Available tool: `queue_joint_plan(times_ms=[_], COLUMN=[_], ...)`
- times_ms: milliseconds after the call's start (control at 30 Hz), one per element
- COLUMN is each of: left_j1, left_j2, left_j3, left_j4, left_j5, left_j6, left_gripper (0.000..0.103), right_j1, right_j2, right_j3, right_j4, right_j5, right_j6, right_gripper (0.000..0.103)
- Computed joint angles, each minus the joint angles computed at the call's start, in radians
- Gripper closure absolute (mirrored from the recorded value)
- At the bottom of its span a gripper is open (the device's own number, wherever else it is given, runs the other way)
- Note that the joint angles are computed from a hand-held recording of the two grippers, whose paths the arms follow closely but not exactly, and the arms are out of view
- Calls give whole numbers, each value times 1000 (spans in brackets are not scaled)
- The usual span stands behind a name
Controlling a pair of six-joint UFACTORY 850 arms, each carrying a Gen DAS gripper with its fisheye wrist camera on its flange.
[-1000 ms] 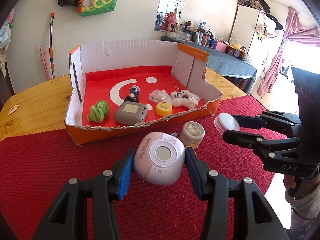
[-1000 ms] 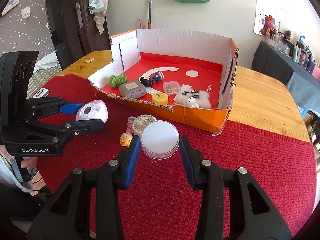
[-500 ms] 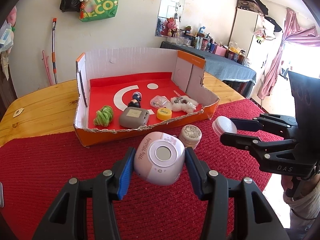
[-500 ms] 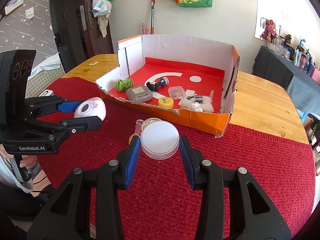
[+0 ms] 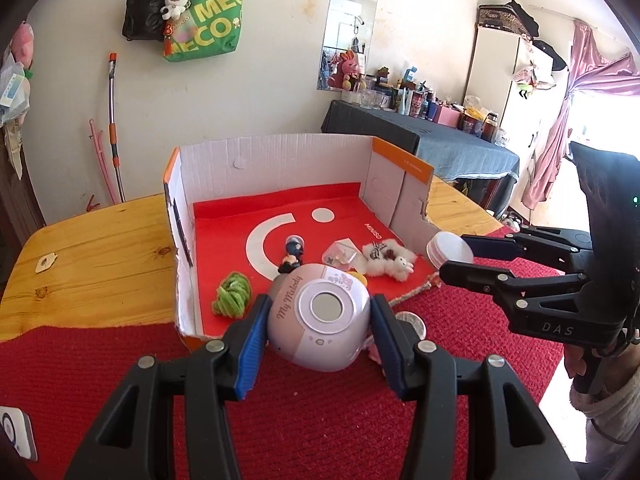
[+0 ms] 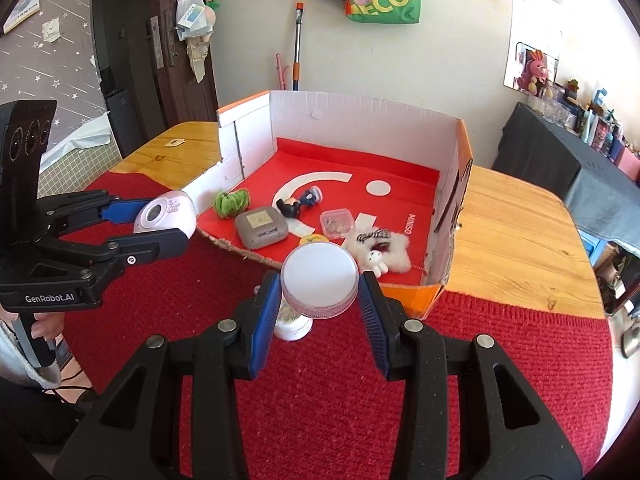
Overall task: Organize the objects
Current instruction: 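Carry the pink speaker and white lid into the box with both tools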
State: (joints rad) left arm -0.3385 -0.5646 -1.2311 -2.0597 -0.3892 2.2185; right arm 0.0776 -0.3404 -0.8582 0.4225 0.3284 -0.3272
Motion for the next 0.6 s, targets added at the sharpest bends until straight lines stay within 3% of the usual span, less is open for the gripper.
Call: queue_joint_plan(times_ms=[133,267,467,600], left_j1=[-2,-2,-5,-7], left_j2=[-70,-154,-259,-332], left_j3=[-127,-268,-435,-546], left_j4=[161,456,897,1173], left_j5=[65,98,89,42], left_j6=[-163,-459,-888,-1160], left_gripper=[51,51,51,51], right_j1=[-17,-22,-30,-29], right_j2=[-60,-133,-241,-303], right_j3=[-103,-212,-364,-441], right_j4=[181,512,1044,1287], right_j5=[-52,-69,-61,-23], right_j6=[-183,-527,-1070,-1325], right_gripper=[64,64,64,64])
